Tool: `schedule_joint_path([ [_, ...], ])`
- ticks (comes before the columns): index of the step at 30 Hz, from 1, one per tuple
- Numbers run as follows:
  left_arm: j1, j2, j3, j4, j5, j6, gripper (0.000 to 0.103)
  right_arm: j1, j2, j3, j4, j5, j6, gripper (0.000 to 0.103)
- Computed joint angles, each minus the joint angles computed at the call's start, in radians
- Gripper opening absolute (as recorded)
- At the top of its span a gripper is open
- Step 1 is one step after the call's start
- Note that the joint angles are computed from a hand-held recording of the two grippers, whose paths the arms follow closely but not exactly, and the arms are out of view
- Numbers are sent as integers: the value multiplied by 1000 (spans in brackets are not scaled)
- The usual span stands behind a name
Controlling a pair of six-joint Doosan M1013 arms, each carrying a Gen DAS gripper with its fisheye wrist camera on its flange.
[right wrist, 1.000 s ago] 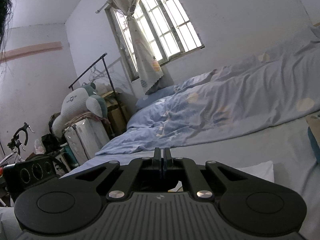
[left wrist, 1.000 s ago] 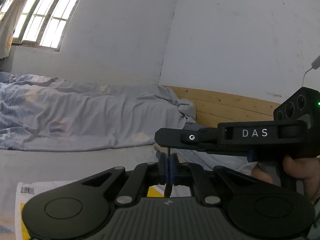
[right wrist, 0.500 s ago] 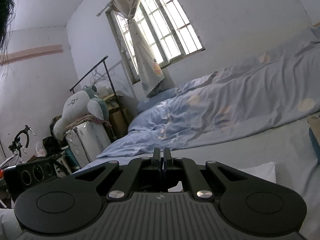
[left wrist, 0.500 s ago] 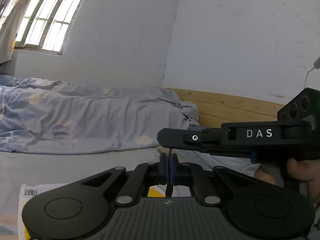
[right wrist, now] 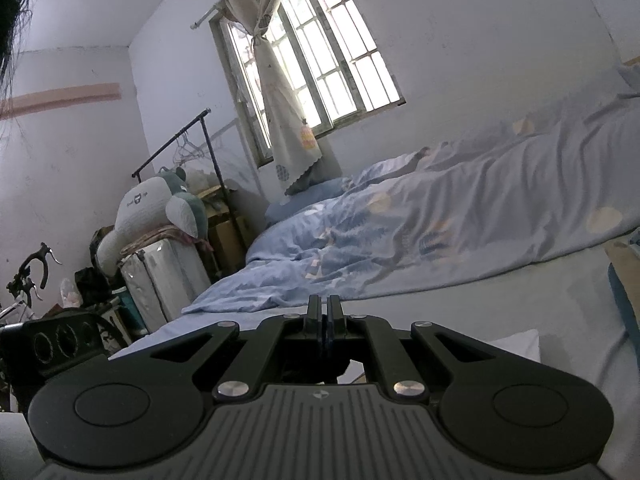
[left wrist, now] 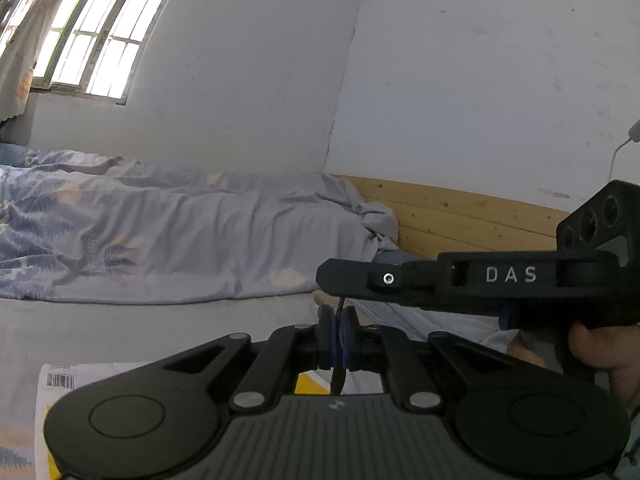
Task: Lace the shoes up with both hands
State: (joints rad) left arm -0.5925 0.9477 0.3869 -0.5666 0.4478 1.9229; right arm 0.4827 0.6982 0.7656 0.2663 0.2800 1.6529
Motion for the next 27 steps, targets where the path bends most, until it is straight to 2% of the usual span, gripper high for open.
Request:
schedule_joint_path([
  [13,-2,2,-3,20,2,-17,3,-3,-6,12,43,-4,-29,2],
  [16,-2,4,-9,25,6,-20,3,-1,14,-29,16,15,6,2],
  [27,-1,1,-4,25,5,-18,3,-4,15,-28,32,17,-9,2],
])
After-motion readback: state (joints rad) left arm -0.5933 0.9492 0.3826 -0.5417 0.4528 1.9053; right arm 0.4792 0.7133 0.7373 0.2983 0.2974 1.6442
